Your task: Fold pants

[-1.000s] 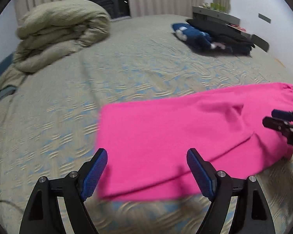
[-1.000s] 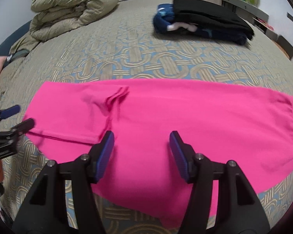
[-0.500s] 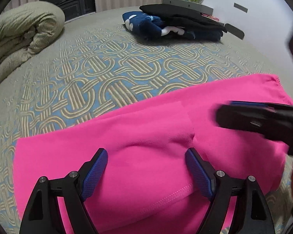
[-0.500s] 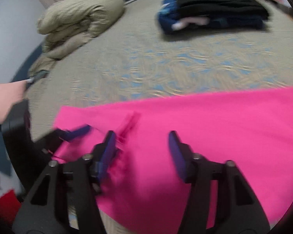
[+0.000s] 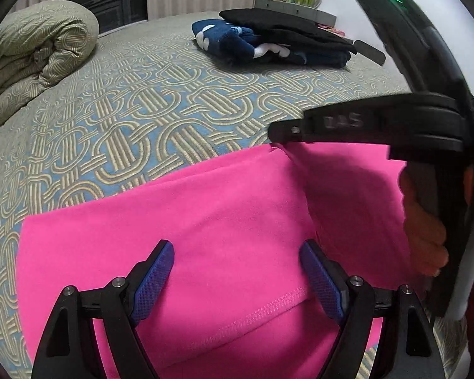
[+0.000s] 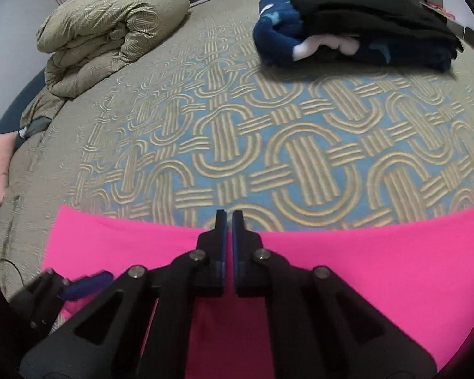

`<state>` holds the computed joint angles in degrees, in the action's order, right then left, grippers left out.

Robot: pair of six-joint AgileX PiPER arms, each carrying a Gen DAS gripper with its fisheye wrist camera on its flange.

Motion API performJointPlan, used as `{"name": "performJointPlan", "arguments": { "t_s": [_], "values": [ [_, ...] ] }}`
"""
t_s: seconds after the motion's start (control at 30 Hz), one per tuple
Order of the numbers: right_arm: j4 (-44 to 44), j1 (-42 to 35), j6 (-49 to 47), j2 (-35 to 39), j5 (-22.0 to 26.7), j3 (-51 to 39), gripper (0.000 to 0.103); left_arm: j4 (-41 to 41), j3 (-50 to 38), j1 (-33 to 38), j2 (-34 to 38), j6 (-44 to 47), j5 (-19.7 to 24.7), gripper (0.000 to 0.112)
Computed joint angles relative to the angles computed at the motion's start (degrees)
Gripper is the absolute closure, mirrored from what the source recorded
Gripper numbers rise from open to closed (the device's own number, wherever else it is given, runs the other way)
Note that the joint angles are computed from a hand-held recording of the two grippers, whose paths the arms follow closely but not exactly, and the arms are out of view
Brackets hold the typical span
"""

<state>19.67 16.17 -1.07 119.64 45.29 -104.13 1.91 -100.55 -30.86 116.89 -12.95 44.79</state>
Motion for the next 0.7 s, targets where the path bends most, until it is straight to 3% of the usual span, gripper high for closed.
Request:
{"name": "performJointPlan", "arguments": {
  "t_s": [0.1, 0.2, 0.43, 0.6, 0.7],
  "values": [
    [8.09, -3.17, -5.67, -4.01, 0.54, 5.33, 0.087, 0.16, 0.27, -0.03, -0.2, -0.69, -0.17, 0.029],
    [10.44, -5.71, -8.62, -8.91, -0.37, 10.96, 0.087, 0.77, -0.95, -0.44, -0.09, -1.91, 1.37, 0.029],
    [25.16, -15.75, -19.07, -19.32, 3.46, 23.98, 0.079, 2.99, -1.61, -2.44, -1.36, -4.24, 1.67, 0.028],
    [20.79, -20.39, -16.58, -26.56, 0.87, 31.04, 0.077, 5.4, -3.41, -4.37, -0.77, -6.27, 3.33, 0.028],
    [16.23, -23.82, -13.33, -30.87, -1.77, 35.69, 0.064, 5.97, -3.72, -4.98, -0.61, -7.39, 3.76, 0.028]
  ]
}}
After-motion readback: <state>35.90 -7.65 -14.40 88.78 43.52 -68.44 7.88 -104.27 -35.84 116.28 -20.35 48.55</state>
